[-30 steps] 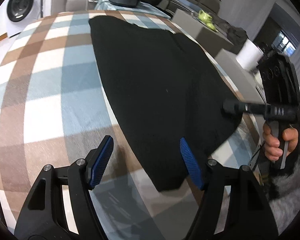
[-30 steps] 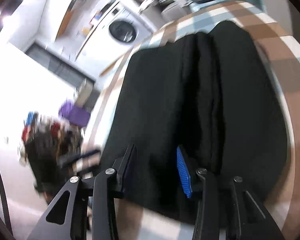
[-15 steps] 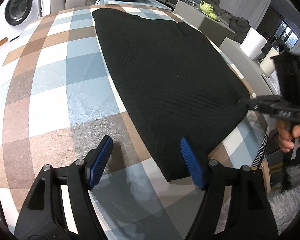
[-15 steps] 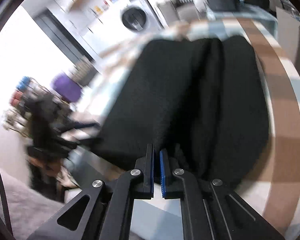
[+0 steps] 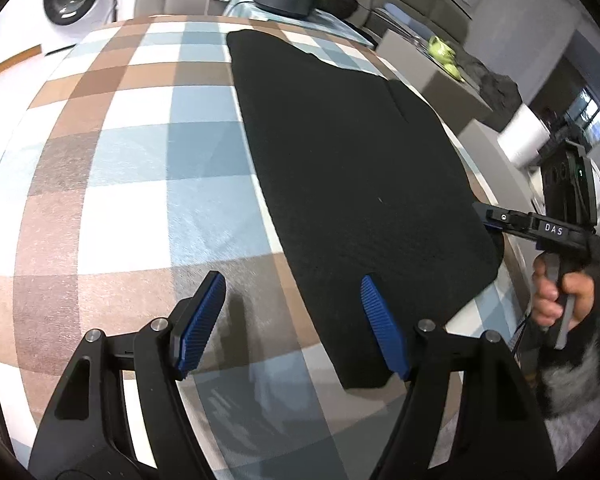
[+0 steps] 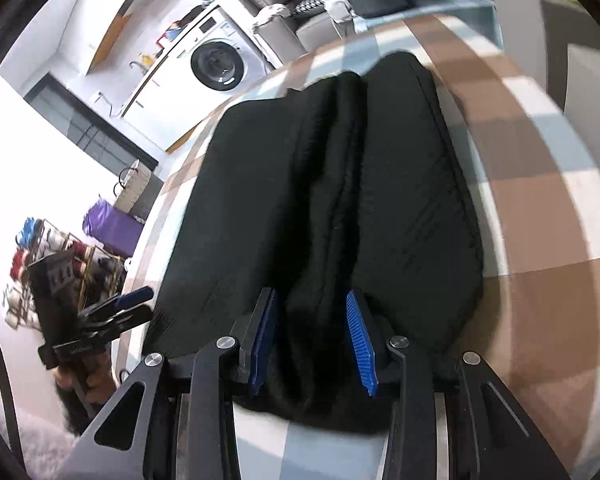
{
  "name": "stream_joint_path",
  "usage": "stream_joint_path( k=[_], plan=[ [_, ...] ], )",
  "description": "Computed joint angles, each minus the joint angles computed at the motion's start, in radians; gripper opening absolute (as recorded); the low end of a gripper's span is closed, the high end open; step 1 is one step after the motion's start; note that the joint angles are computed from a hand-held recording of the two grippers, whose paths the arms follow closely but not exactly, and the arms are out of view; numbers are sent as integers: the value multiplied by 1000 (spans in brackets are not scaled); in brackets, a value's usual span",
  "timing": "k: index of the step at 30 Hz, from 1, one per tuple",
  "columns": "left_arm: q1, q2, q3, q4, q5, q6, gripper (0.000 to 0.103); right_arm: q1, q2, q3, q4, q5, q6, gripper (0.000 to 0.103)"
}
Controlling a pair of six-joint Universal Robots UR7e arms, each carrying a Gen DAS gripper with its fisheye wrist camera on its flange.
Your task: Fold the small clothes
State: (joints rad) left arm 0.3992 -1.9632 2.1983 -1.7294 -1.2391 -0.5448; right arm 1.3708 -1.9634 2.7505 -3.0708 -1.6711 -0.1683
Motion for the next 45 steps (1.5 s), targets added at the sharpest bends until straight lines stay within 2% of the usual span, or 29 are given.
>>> stream_joint_path(
  k=[3, 5, 7, 9, 10, 11, 12, 13, 14, 16, 17, 19, 21, 23, 25, 30, 32, 33, 34, 35, 37, 38, 39, 41, 42, 43, 45],
  plan=[
    [1, 4, -2, -12, 9, -5, 68, -31, 89, -15, -97, 46, 1, 36],
    [-3, 6, -2, -20, 9, -6, 68, -39, 174, -38, -166, 39, 35, 22],
    [-9, 7, -3, -21, 13, -8, 68, -37, 184, -49, -180, 17, 39, 8],
    [-12, 6, -3, -24, 12, -10, 68, 8, 171, -41, -227, -4, 12, 5],
    [-12, 7, -4, -24, 13, -11, 68, 25, 138, -15, -273, 18, -29, 5],
    [-12, 8, -5, -24, 15, -11, 68, 75, 102, -5, -289, -2, -64, 4],
    [-11, 6, -5, -27, 15, -11, 68, 135, 63, -8, -263, -58, -80, 4],
    [-8, 7, -4, -33, 11, -10, 68, 152, 23, -10, -217, -73, -83, 4],
    [-4, 8, -3, -38, 7, -11, 68, 152, 8, -10, -204, -82, -83, 4],
    [2, 16, -2, -44, 0, -8, 68, 144, 23, -15, -192, -193, -61, 4],
    [1, 21, -3, -44, 1, -9, 68, 115, 35, -17, -178, -231, -39, 4],
    [-6, 24, -3, -45, 0, -6, 68, 21, 23, -7, -139, -199, 1, 5],
    [-15, 22, -1, -46, 0, 1, 68, -57, -27, 14, -127, -101, -3, 7],
    [-20, 17, 3, -49, -3, 3, 68, -102, -69, 13, -83, -15, -15, 13],
    [-16, 20, 4, -47, -5, 0, 68, -132, -63, 0, -71, 43, -18, 26],
    [-13, 20, 8, -49, 3, -13, 68, -139, 47, -65, -101, 60, 24, 26],
    [-15, 20, 9, -46, 14, -19, 68, -120, 103, -119, -98, 34, 69, 26],
    [-13, 19, 9, -48, 18, -22, 68, -97, 140, -144, -114, -2, 77, 21],
    [-13, 18, 10, -51, 23, -30, 68, -68, 168, -164, -121, -48, 82, 11],
    [-12, 16, 10, -56, 27, -38, 68, -48, 180, -174, -134, -60, 72, 6],
    [-7, 15, 9, -65, 28, -44, 68, -25, 177, -158, -249, -16, 12, 4],
    [-4, 16, 9, -68, 28, -44, 68, 9, 177, -151, -307, -40, -17, 4],
    [0, 17, 9, -73, 26, -41, 68, 49, 181, -152, -347, -96, -22, 4],
    [10, 23, 11, -83, 15, -30, 68, 65, 188, -164, -355, -151, -23, 4],
    [15, 30, 10, -85, 10, -24, 68, 61, 200, -169, -351, -190, -16, 4],
    [19, 36, 10, -87, 7, -19, 68, 44, 195, -177, -305, -198, 0, 5],
    [17, 44, 9, -87, 4, -5, 68, -7, 165, -188, -158, -187, 64, 5]
  ],
)
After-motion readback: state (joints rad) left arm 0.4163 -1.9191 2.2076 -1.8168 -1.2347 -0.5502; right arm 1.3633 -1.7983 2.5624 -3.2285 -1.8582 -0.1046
